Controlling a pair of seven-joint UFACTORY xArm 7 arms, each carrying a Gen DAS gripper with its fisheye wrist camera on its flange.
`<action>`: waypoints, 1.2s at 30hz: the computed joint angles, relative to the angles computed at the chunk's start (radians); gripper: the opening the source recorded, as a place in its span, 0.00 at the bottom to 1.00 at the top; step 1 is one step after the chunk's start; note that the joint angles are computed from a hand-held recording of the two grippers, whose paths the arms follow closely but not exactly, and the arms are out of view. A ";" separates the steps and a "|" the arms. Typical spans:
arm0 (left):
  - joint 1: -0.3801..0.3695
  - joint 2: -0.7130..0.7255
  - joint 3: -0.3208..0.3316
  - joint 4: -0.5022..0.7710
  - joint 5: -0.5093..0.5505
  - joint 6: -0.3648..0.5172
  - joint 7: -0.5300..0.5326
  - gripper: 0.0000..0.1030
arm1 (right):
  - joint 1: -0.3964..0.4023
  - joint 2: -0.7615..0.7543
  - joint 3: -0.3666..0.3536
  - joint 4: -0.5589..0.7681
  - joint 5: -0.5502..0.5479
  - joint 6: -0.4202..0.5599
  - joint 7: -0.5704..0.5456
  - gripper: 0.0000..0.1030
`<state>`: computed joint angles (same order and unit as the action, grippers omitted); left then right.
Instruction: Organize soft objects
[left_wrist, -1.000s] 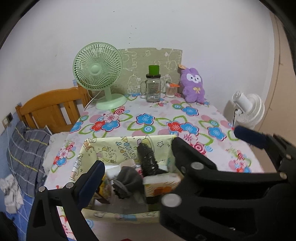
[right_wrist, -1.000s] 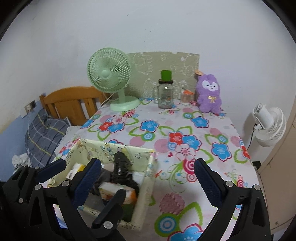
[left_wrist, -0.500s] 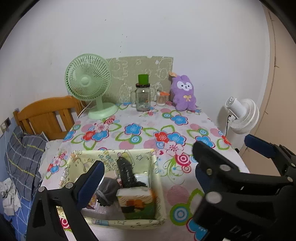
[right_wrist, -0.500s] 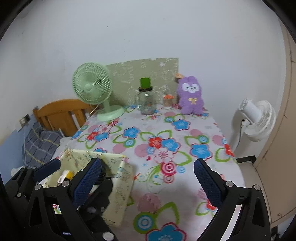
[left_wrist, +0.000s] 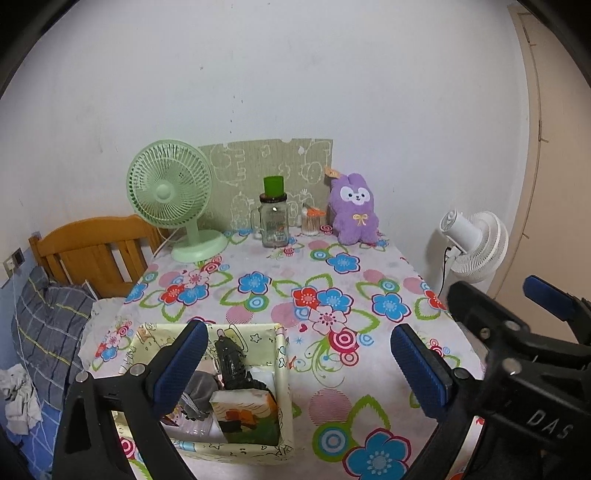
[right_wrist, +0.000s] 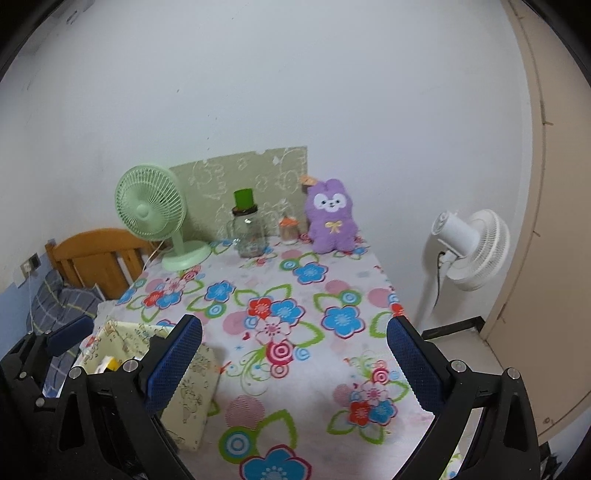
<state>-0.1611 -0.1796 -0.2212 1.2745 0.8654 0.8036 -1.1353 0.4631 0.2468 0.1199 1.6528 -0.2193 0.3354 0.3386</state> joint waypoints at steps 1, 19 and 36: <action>-0.001 -0.005 -0.004 0.000 0.008 0.006 -0.005 0.98 | -0.004 -0.011 -0.002 -0.013 0.003 -0.009 0.002 0.98; 0.019 -0.111 -0.064 -0.057 0.066 0.029 -0.057 1.00 | -0.062 -0.165 0.010 -0.190 -0.066 -0.097 0.107 0.98; 0.101 -0.227 -0.095 -0.151 0.019 -0.009 -0.059 1.00 | -0.064 -0.209 0.038 -0.219 -0.203 -0.105 0.213 0.98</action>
